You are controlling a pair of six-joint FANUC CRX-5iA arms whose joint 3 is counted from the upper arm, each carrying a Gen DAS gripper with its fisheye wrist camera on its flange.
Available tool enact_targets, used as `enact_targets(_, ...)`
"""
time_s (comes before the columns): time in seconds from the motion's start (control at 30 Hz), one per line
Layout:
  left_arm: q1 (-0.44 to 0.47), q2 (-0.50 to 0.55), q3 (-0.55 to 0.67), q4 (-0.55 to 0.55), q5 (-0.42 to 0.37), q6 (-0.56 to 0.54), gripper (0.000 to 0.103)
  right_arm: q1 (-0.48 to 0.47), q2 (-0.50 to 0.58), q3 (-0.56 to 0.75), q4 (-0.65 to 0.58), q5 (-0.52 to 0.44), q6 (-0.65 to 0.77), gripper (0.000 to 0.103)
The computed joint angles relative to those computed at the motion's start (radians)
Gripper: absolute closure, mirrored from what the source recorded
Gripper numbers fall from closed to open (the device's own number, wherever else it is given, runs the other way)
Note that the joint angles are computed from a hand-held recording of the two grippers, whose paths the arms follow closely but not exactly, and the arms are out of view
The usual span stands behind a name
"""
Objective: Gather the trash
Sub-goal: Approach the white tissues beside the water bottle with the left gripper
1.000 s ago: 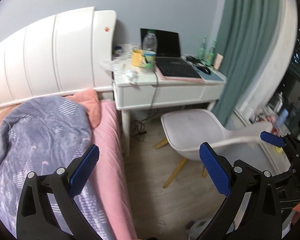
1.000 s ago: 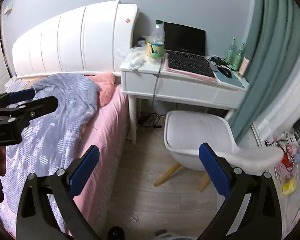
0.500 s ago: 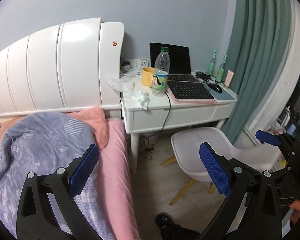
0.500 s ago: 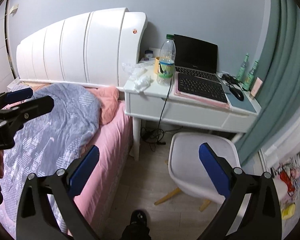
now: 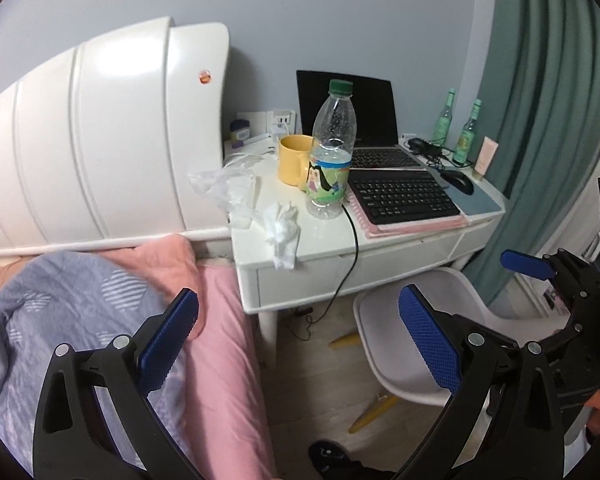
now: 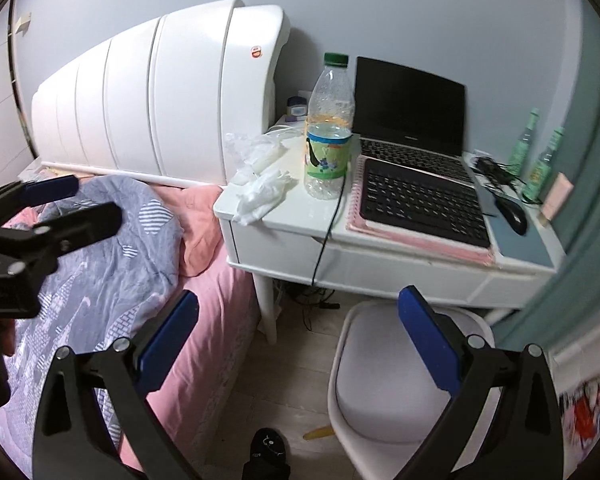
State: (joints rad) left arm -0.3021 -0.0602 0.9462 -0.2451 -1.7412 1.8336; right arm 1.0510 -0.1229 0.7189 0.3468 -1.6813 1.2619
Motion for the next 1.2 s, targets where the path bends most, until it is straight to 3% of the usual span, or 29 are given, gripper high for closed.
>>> enact_targets(0.1, 0.044, 0.033, -0.007, 0.014, 0.048, -0.02, 0.006, -0.085, 0.054, 0.059, -0.081, 0.024, 0.097, 0.006)
enact_targets(0.3, 0.15, 0.132, 0.046, 0.099, 0.034, -0.048, 0.006, -0.207, 0.153, 0.162, -0.219, 0.055, 0.257, 0.006)
enact_targets(0.5, 0.193, 0.182, 0.035, 0.133, 0.049, -0.094, 0.006, -0.301, 0.243, 0.252, -0.358, 0.054, 0.349, 0.006)
enact_targets(0.93, 0.223, 0.262, -0.012, 0.193, 0.101, -0.129, 0.006, -0.393, 0.351, 0.339, -0.508, 0.011, 0.479, 0.007)
enact_targets(1.2, 0.239, 0.289, -0.035, 0.225, 0.122, -0.151, 0.006, -0.401, 0.375, 0.348, -0.547, 0.011, 0.516, 0.007)
